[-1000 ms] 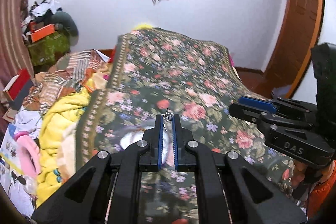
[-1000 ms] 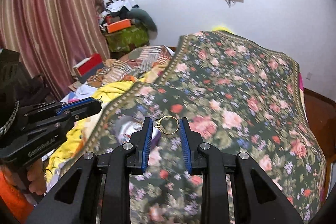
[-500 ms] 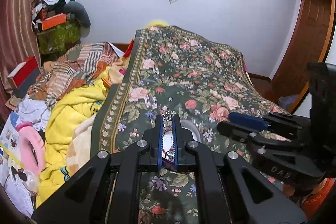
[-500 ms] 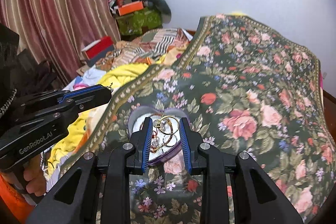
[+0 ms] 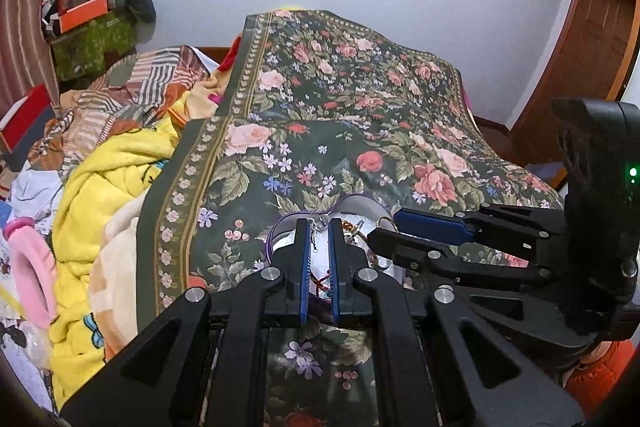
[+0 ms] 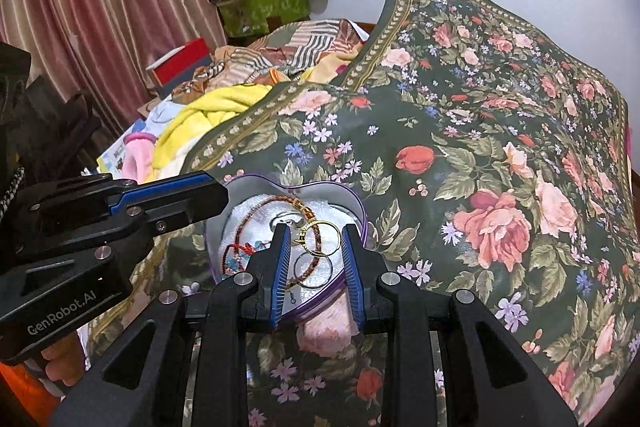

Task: Organize jewelry
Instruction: 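Open the right tool over the tin while the left tool releases the silver charm into it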

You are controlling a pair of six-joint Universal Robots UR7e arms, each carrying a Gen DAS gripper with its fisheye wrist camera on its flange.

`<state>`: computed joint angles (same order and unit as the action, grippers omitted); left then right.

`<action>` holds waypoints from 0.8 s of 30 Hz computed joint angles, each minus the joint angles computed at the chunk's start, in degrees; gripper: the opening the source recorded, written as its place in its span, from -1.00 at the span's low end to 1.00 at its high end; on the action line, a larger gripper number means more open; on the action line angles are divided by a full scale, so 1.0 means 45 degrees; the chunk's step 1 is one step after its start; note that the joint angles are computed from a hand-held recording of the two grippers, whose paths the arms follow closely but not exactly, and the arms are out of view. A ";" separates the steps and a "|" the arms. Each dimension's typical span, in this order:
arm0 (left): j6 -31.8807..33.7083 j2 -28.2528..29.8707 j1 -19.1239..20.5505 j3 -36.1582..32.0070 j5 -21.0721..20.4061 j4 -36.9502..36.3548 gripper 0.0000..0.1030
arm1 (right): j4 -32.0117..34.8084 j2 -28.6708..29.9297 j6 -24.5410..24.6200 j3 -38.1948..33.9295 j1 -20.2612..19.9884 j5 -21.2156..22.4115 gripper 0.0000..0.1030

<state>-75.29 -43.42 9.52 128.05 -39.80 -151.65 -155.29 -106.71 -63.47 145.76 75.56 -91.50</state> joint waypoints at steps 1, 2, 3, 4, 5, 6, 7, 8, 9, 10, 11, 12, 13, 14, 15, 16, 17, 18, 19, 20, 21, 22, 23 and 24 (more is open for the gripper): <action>0.0123 0.0044 0.0088 0.0062 -0.0106 -0.0284 -0.87 | 0.0034 0.0025 -0.0016 -0.0016 -0.0006 0.0008 -0.54; 0.0169 0.0068 0.0133 0.0108 -0.0160 -0.0439 -0.87 | 0.0033 0.0051 -0.0029 -0.0025 -0.0004 0.0008 -0.54; 0.0213 0.0101 0.0186 0.0147 -0.0231 -0.0591 -0.87 | -0.0054 0.0110 -0.0035 -0.0022 0.0019 -0.0003 -0.54; 0.0241 0.0118 0.0223 0.0179 -0.0293 -0.0708 -0.87 | -0.0168 0.0146 -0.0066 0.0004 0.0039 -0.0020 -0.54; 0.0282 0.0137 0.0264 0.0192 -0.0340 -0.0818 -0.87 | -0.0194 0.0137 -0.0101 0.0026 0.0057 -0.0044 -0.54; 0.0296 0.0154 0.0292 0.0222 -0.0403 -0.0941 -0.87 | -0.0169 0.0077 -0.0151 0.0053 0.0053 -0.0035 -0.54; 0.0298 0.0172 0.0303 0.0228 -0.0430 -0.0998 -0.87 | -0.0130 0.0053 -0.0192 0.0057 0.0041 -0.0024 -0.54; 0.0276 0.0172 0.0294 0.0241 -0.0442 -0.1013 -0.87 | -0.0061 0.0053 -0.0209 0.0038 0.0067 -0.0045 -0.54; 0.0234 0.0160 0.0270 0.0251 -0.0441 -0.0986 -0.87 | 0.0096 0.0007 -0.0240 0.0012 0.0103 -0.0090 -0.53; 0.0182 0.0138 0.0246 0.0249 -0.0447 -0.0920 -0.87 | 0.0166 -0.0011 -0.0248 0.0002 0.0135 -0.0132 -0.52; 0.0174 0.0132 0.0257 0.0248 -0.0448 -0.0902 -0.87 | 0.0217 -0.0034 -0.0228 -0.0004 0.0192 -0.0204 -0.47; 0.0101 0.0095 0.0227 0.0264 -0.0439 -0.0840 -0.87 | 0.0199 -0.0023 -0.0188 -0.0013 0.0233 -0.0238 -0.42; 0.0024 0.0049 0.0212 0.0265 -0.0429 -0.0732 -0.85 | 0.0196 -0.0083 -0.0165 0.0003 0.0253 -0.0209 -0.32; -0.0083 -0.0008 0.0176 0.0251 -0.0413 -0.0572 -0.81 | 0.0188 -0.0134 -0.0152 0.0021 0.0252 -0.0162 -0.26; -0.0237 -0.0074 0.0126 0.0254 -0.0372 -0.0395 -0.78 | 0.0227 -0.0243 -0.0141 0.0035 0.0243 -0.0082 -0.26; -0.0347 -0.0145 0.0078 0.0259 -0.0334 -0.0253 -0.73 | 0.0345 -0.0361 -0.0151 0.0021 0.0238 -0.0011 -0.26; -0.0489 -0.0235 0.0003 0.0264 -0.0286 -0.0074 -0.72 | 0.0496 -0.0540 -0.0140 0.0008 0.0251 0.0061 -0.26; -0.0636 -0.0329 -0.0088 0.0267 -0.0220 0.0118 -0.71 | 0.0545 -0.0695 -0.0131 0.0022 0.0247 0.0148 -0.26; -0.0735 -0.0404 -0.0161 0.0251 -0.0165 0.0289 -0.71 | 0.0677 -0.0982 -0.0113 0.0023 0.0236 0.0312 -0.26; -0.0857 -0.0488 -0.0244 0.0217 -0.0111 0.0514 -0.71 | 0.0781 -0.1163 -0.0097 0.0018 0.0221 0.0427 -0.26; -0.1037 -0.0586 -0.0367 0.0167 -0.0017 0.0839 -0.71 | 0.1004 -0.1460 -0.0035 -0.0026 0.0209 0.0615 -0.26; -0.1196 -0.0675 -0.0493 0.0107 0.0078 0.1158 -0.71 | 0.1295 -0.1825 0.0057 -0.0093 0.0178 0.0863 -0.26; -0.1322 -0.0744 -0.0594 0.0035 0.0160 0.1442 -0.71 | 0.1525 -0.2095 0.0141 -0.0164 0.0162 0.1057 -0.26; -0.1549 -0.0845 -0.0770 -0.0060 0.0302 0.1879 -0.71 | 0.1848 -0.2496 0.0221 -0.0243 0.0110 0.1344 -0.26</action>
